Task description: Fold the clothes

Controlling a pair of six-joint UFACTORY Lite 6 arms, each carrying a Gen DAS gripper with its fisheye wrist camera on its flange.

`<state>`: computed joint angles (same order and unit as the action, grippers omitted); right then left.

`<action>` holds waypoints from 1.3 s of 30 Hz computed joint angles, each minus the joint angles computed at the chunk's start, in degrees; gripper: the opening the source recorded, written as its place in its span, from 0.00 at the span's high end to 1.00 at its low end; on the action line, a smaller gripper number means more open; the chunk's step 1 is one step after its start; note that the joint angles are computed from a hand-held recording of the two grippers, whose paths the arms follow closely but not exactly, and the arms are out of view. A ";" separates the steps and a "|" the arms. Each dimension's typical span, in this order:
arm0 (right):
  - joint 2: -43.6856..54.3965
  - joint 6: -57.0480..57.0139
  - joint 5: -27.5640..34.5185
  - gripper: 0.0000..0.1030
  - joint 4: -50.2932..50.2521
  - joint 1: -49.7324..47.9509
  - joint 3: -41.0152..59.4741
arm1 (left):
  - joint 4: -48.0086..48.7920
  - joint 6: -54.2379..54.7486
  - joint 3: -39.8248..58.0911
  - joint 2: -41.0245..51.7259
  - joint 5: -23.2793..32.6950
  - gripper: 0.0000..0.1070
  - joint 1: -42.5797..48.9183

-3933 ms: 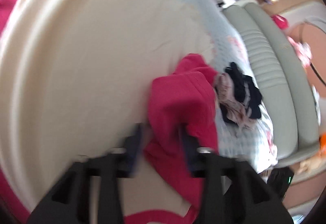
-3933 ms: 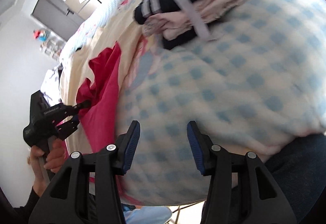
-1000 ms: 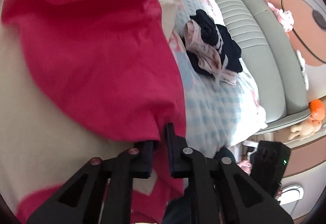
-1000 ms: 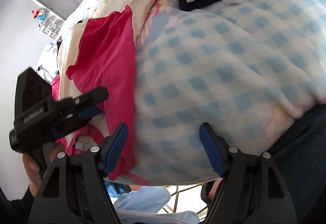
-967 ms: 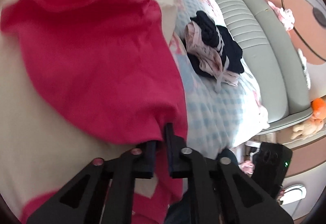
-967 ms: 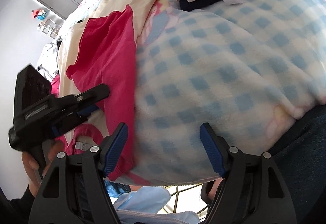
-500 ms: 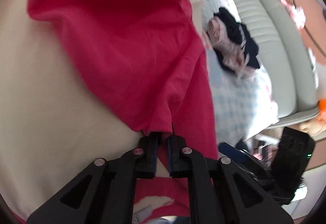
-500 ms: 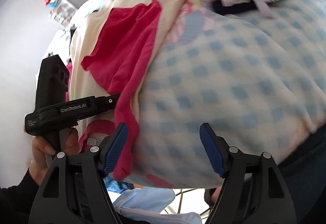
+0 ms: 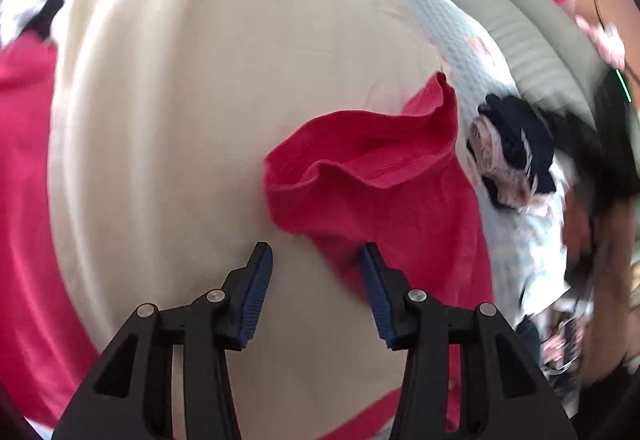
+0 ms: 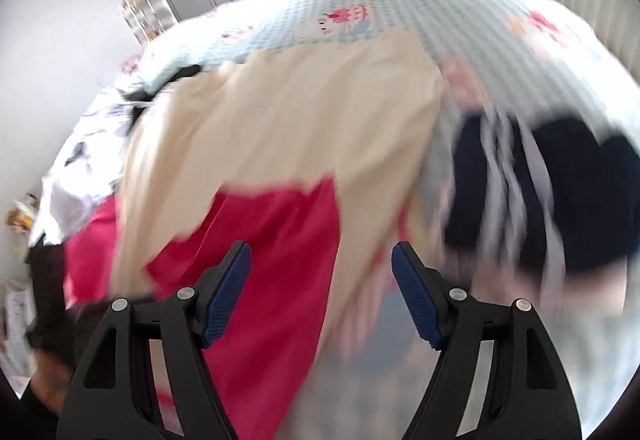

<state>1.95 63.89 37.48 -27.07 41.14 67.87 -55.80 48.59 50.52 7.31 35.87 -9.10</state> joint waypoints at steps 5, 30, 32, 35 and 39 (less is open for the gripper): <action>29.53 -27.67 7.30 0.32 17.99 -12.02 29.96 | 1.30 -1.88 5.22 4.60 -2.60 0.53 -2.69; 16.22 -42.88 13.66 0.44 23.65 -12.79 19.76 | 2.39 -6.21 13.25 12.31 -9.22 0.48 -5.96; 16.96 -45.14 15.86 0.44 22.41 -11.33 19.31 | -2.05 -2.68 13.50 13.29 -6.72 0.45 -4.03; 15.23 -48.15 17.42 0.42 20.24 -9.82 16.40 | -5.44 -0.94 16.47 16.35 -3.25 0.36 -3.59; 16.93 -52.19 14.41 0.27 22.79 -10.24 14.76 | -5.45 -2.30 17.15 16.00 -7.46 0.51 -8.10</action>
<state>18.89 11.70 51.89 -4.28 30.90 82.63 -61.25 46.29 67.67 23.31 28.40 -17.19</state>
